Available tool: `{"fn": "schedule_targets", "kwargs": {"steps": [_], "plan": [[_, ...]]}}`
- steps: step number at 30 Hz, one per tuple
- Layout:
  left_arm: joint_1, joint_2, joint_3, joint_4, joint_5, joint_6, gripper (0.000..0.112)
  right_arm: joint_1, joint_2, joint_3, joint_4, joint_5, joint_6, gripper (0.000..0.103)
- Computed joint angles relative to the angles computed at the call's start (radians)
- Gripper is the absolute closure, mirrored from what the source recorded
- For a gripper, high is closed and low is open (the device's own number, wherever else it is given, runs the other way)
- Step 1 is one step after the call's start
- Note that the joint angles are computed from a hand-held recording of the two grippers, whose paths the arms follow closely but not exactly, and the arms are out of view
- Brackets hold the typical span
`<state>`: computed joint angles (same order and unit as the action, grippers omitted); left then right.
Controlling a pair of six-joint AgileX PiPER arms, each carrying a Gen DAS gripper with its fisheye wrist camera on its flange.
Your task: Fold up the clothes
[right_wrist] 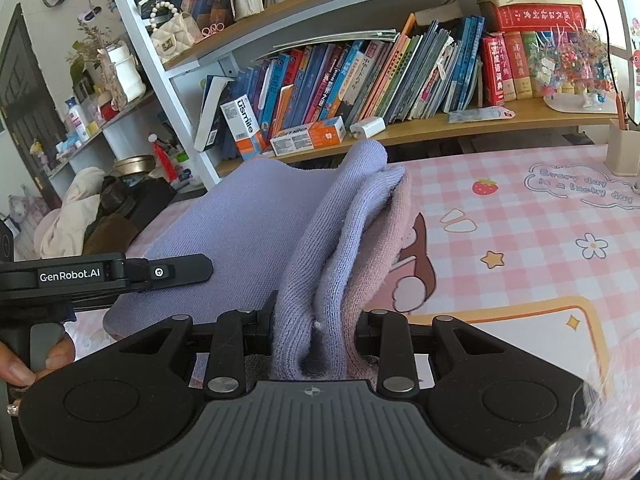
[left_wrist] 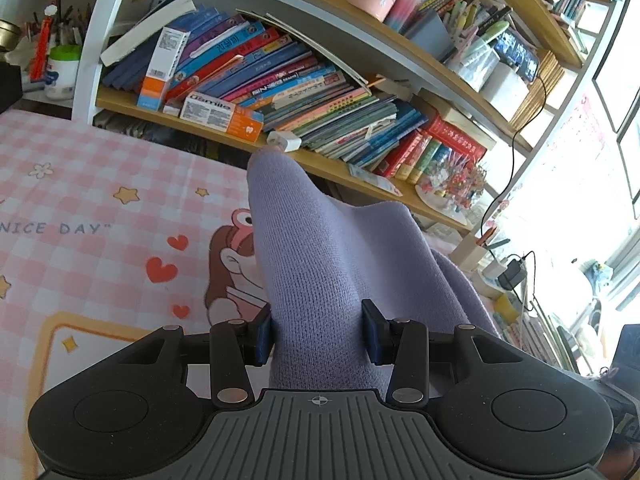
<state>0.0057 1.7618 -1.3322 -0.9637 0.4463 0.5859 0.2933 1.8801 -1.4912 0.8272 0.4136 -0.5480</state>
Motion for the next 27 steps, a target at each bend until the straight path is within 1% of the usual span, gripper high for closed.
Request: {"fn": "schedule_targets", "kwargs": {"steps": [2,8,12,17,21,27], "plan": [[0.038,0.007,-0.010,-0.034,0.040,0.049,0.070,0.030,0.008,-0.021,-0.079,-0.017,0.095,0.075],[0.157,0.035,-0.047,-0.108,0.162,0.165,0.070,0.137,0.051,-0.109,-0.384,-0.050,0.451,0.075],[0.231,0.062,-0.074,-0.146,0.236,0.230,0.070,0.204,0.096,-0.194,-0.600,-0.035,0.692,0.075],[0.315,0.098,-0.116,-0.178,0.323,0.298,0.071,0.275,0.156,-0.300,-0.819,-0.002,0.935,0.075],[0.377,0.131,-0.158,-0.191,0.388,0.338,0.071,0.327,0.206,-0.384,-0.951,0.027,1.079,0.075],[0.447,0.163,-0.193,-0.197,0.456,0.374,0.071,0.387,0.282,-0.515,-1.055,0.097,1.193,0.075]]}}
